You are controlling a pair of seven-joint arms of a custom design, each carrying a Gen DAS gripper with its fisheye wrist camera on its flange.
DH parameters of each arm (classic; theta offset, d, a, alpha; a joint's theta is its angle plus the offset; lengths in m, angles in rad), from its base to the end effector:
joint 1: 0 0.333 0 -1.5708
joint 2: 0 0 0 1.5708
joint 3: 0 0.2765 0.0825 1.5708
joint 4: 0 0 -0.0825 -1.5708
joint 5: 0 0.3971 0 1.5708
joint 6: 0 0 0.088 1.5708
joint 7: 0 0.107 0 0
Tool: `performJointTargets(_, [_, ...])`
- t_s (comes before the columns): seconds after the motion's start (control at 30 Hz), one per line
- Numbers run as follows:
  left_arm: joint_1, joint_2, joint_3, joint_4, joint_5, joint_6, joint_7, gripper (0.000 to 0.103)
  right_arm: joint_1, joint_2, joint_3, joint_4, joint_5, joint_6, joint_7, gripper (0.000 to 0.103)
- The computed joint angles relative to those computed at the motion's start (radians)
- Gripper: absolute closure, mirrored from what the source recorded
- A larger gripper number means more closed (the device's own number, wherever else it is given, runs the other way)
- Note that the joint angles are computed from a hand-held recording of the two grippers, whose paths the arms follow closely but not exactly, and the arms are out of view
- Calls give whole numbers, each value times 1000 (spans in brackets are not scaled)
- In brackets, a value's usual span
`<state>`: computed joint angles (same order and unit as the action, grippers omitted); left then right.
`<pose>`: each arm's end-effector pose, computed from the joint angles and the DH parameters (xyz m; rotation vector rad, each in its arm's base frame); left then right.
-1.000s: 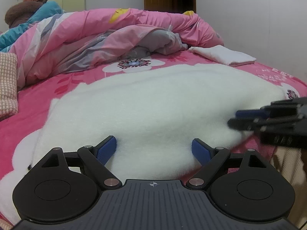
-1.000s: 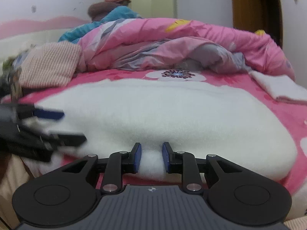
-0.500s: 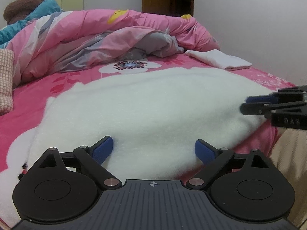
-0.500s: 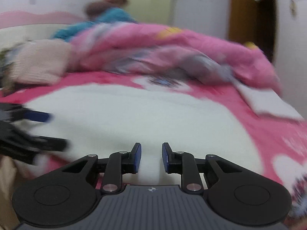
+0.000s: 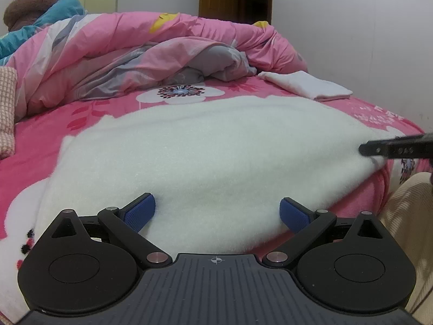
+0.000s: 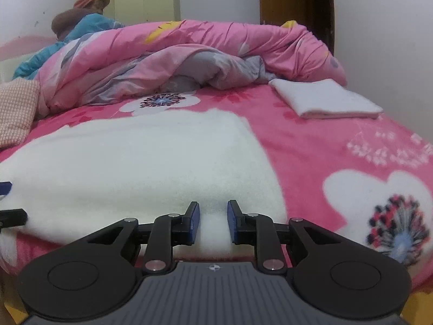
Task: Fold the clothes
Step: 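Open both tools and lift them off the sweater edge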
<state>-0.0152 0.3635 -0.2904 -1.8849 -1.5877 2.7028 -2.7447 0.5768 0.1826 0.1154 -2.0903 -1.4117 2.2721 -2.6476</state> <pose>0.6237 -0.1523 0.2985 -0.8897 2.3139 -1.3445 0.4697 0.3567 0.3056 -1.3205 1.9385 -1.0804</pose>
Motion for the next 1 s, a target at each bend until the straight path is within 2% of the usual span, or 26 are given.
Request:
performJointTargets(0.1, [1,0,1,1,12,-3,-17,3,35,78,6,90,39,-115,-143,78])
performJointTargets(0.17, [6,-2,2,-1,23,-18,-40,3,39,47,-6,65,36,-86,-107,78])
performJointTargets(0.23, [12,-2,3,0,31,-33,-62,3,33,-10,-11,9,1,-53,2,78])
performJointTargets(0.33, [20,0,3,3,36,-50,-83,3,16,-45,0,-29,7,-82,85,77])
performJointTargets(0.43, [31,-6,4,3,42,-76,-100,4,-11,-36,2,-39,21,-38,109,77])
performJointTargets(0.6, [59,-51,15,-16,-61,-131,-15,4,13,-16,19,34,34,-140,34,76])
performJointTargets(0.7, [51,-33,32,23,-85,-143,-1,3,14,7,9,78,-58,-82,72,75])
performJointTargets(0.8, [26,35,34,116,-38,-88,-36,3,12,69,-10,165,-134,-2,76,72])
performJointTargets(1.0, [19,186,5,322,148,-38,-210,3,29,262,-72,418,-109,115,-101,72])
